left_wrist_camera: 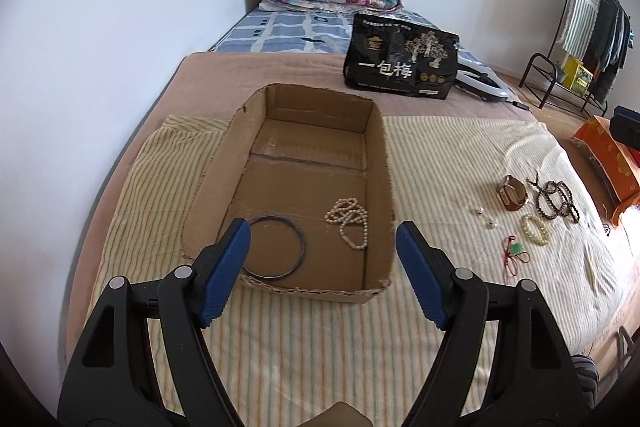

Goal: Organize jewelry
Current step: 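Open the right gripper over the box while the left gripper releases the bangle inside, then move both grippers back toward the remaining jewelry on the bed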

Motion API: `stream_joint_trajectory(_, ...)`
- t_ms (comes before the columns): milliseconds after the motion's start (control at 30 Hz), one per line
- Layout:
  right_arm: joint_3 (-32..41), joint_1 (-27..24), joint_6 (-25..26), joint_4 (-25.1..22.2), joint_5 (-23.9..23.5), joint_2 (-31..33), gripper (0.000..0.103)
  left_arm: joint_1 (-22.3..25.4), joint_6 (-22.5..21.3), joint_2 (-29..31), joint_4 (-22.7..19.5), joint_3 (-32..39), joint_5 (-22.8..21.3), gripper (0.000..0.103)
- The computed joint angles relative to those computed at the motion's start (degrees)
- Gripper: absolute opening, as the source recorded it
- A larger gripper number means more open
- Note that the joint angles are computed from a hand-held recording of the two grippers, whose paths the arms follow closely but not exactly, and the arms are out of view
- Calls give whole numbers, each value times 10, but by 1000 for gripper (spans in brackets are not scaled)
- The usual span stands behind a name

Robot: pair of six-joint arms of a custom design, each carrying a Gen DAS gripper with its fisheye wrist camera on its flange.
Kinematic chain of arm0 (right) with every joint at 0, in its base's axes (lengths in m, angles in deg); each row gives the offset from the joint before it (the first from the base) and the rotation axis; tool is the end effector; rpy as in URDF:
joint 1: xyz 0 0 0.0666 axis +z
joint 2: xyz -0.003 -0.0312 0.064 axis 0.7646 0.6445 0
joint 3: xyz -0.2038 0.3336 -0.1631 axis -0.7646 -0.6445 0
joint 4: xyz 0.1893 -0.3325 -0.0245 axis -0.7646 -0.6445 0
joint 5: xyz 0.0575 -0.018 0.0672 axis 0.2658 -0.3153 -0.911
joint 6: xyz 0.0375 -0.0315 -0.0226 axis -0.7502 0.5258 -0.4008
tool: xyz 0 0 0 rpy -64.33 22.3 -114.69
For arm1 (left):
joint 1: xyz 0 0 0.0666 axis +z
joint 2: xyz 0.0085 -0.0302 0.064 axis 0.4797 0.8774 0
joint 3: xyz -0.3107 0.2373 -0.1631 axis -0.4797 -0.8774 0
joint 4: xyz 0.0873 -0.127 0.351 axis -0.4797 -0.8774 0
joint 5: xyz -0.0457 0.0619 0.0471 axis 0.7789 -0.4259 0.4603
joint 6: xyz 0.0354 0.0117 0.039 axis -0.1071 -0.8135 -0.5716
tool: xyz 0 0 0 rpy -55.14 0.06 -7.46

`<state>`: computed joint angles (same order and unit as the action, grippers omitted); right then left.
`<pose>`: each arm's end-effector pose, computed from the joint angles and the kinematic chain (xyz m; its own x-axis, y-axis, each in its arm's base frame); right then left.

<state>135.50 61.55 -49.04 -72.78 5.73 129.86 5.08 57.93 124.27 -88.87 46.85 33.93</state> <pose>0.5879 0.1261 0.4699 -0.6002 -0.3071 -0.7385 -0.4141 0.9093 -0.0416 0.5062 -0.2107 0.4024 -0.7201 -0.1079 -0.6855 -0.0779 0.9942 -0.0747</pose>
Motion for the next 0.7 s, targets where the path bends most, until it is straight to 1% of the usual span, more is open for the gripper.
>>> stream_joint_trajectory(267,-51,-60,-6,14,-15,-41,103,-30,-9,16,-11,30,-12,77)
stream_joint_trajectory(400,-74,-90,-16,24,-22,-57,103,-44,-13,27,-13,47,-14,77)
stream_joint_trajectory(533,-99,-113,-15,36,-23,-68,103,-57,-18,42,-16,65,-13,77)
stream_joint_trajectory(700,-121,-132,-9,42,-18,-72,103,-70,-23,69,-24,93,-2,68)
